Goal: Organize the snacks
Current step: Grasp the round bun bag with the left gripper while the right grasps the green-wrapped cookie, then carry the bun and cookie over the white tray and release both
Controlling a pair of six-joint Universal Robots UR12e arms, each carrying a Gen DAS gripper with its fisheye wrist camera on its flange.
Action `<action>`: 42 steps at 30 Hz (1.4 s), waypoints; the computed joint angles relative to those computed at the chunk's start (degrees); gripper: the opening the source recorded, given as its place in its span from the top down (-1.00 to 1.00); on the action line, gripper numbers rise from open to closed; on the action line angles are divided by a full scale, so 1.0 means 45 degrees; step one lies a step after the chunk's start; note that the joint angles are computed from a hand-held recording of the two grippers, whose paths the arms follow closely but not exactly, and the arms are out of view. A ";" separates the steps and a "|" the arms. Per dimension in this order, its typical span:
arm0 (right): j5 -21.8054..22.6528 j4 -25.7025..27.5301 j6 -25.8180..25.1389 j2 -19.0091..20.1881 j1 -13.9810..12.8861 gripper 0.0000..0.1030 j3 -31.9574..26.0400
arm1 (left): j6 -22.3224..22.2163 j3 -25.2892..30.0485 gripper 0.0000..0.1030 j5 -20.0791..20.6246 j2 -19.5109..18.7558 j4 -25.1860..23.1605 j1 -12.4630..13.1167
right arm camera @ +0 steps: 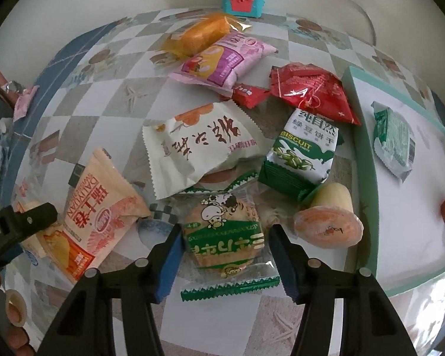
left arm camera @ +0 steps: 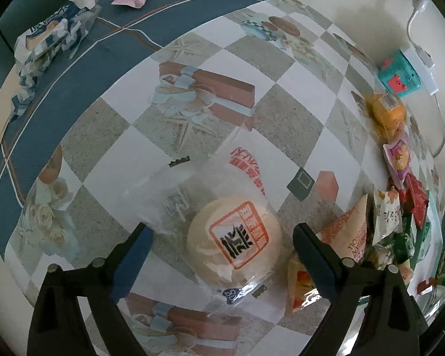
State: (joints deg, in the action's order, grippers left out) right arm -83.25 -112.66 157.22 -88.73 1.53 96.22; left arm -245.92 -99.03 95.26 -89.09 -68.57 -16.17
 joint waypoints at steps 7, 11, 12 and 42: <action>0.0553 0.0360 0.0126 -0.0058 -0.0110 -0.04 -0.0100 | 0.0017 0.0065 -0.17 0.0291 0.0125 0.0102 -0.0143; 0.0714 0.0570 0.0283 -0.0057 -0.0174 -0.04 -0.0226 | -0.0076 0.0061 -0.14 0.0305 0.0183 0.0114 -0.0179; 0.0801 0.0617 0.0328 -0.0078 -0.0202 -0.04 -0.0268 | -0.0076 0.0072 -0.14 0.0328 0.0192 0.0115 -0.0186; 0.1571 -0.1239 0.1917 -0.0458 -0.1883 -0.04 -0.0576 | 0.1638 0.3018 -0.12 0.1981 -0.1010 -0.0551 -0.1144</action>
State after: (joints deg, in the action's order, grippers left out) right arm -76.18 -118.23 165.85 -90.80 -6.95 93.62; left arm -238.55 -85.45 104.18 -93.64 -71.05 -21.31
